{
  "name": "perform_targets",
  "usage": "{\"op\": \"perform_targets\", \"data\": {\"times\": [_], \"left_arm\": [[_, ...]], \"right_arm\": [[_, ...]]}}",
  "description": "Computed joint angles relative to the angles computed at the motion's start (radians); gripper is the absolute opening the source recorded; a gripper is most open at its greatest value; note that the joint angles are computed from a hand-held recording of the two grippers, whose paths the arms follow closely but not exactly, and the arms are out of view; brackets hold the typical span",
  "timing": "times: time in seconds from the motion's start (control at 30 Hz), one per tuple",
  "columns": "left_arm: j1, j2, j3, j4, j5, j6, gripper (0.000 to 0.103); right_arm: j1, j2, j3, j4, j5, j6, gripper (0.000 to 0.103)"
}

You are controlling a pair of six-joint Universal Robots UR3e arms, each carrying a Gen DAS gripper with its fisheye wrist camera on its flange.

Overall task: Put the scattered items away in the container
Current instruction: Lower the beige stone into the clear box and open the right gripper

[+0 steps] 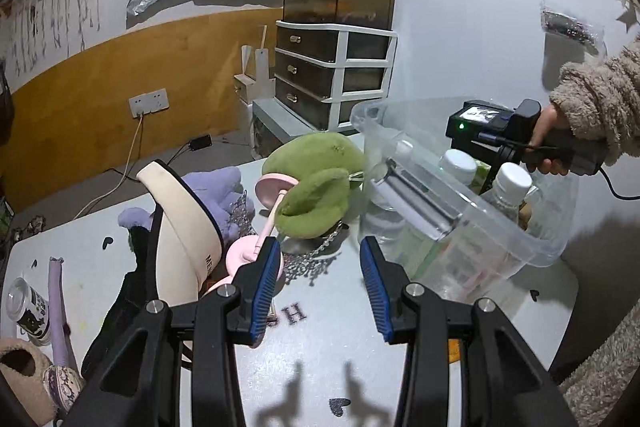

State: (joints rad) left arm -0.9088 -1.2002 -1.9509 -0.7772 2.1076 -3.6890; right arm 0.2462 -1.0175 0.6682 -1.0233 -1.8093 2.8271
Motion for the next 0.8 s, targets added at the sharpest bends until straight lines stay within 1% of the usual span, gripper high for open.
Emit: {"op": "perform_targets", "data": {"times": [0.1, 0.17, 0.2, 0.23, 0.27, 0.3, 0.37, 0.43, 0.47, 0.5, 0.57, 0.6, 0.7, 0.77, 0.8], "left_arm": [[0.025, 0.019, -0.020, 0.011, -0.025, 0.012, 0.042], [0.043, 0.033, -0.035, 0.023, -0.042, 0.020, 0.042], [0.050, 0.036, -0.040, 0.029, -0.048, 0.024, 0.042], [0.055, 0.039, -0.044, 0.032, -0.053, 0.026, 0.042], [0.060, 0.043, -0.047, 0.036, -0.060, 0.030, 0.042], [0.063, 0.045, -0.049, 0.037, -0.063, 0.034, 0.042], [0.065, 0.050, -0.052, 0.040, -0.067, 0.041, 0.042], [0.066, 0.055, -0.055, 0.043, -0.071, 0.046, 0.042], [0.068, 0.058, -0.056, 0.045, -0.074, 0.049, 0.042], [0.069, 0.059, -0.058, 0.046, -0.075, 0.050, 0.042], [0.068, 0.060, -0.059, 0.047, -0.075, 0.051, 0.042], [0.067, 0.060, -0.058, 0.046, -0.074, 0.050, 0.042], [0.059, 0.058, -0.051, 0.040, -0.066, 0.045, 0.042], [0.052, 0.056, -0.040, 0.031, -0.064, 0.036, 0.043], [0.047, 0.052, -0.031, 0.024, -0.060, 0.029, 0.061]], "right_arm": [[0.016, 0.021, 0.028, -0.027, -0.073, 0.050, 0.031], [0.020, 0.047, 0.016, -0.016, -0.090, 0.080, 0.031], [0.017, 0.056, 0.005, -0.014, -0.082, 0.096, 0.035], [0.013, 0.068, -0.019, 0.003, -0.069, 0.101, 0.041], [0.009, 0.077, -0.044, 0.020, -0.052, 0.104, 0.050], [0.012, 0.079, -0.059, 0.022, -0.050, 0.108, 0.056], [0.018, 0.072, -0.075, 0.018, -0.046, 0.092, 0.056], [0.010, 0.070, -0.136, 0.040, -0.006, 0.065, 0.056], [0.006, 0.067, -0.157, 0.045, 0.009, 0.052, 0.055], [0.003, 0.055, -0.171, 0.036, 0.023, 0.031, 0.043], [-0.006, 0.056, -0.218, 0.054, 0.036, 0.024, 0.024], [-0.016, 0.055, -0.250, 0.067, 0.055, 0.019, 0.020], [-0.031, 0.031, -0.288, 0.074, 0.083, 0.000, 0.019], [-0.042, -0.019, -0.268, 0.048, 0.093, 0.002, 0.019], [-0.053, -0.050, -0.249, 0.034, 0.108, 0.009, 0.020]]}}
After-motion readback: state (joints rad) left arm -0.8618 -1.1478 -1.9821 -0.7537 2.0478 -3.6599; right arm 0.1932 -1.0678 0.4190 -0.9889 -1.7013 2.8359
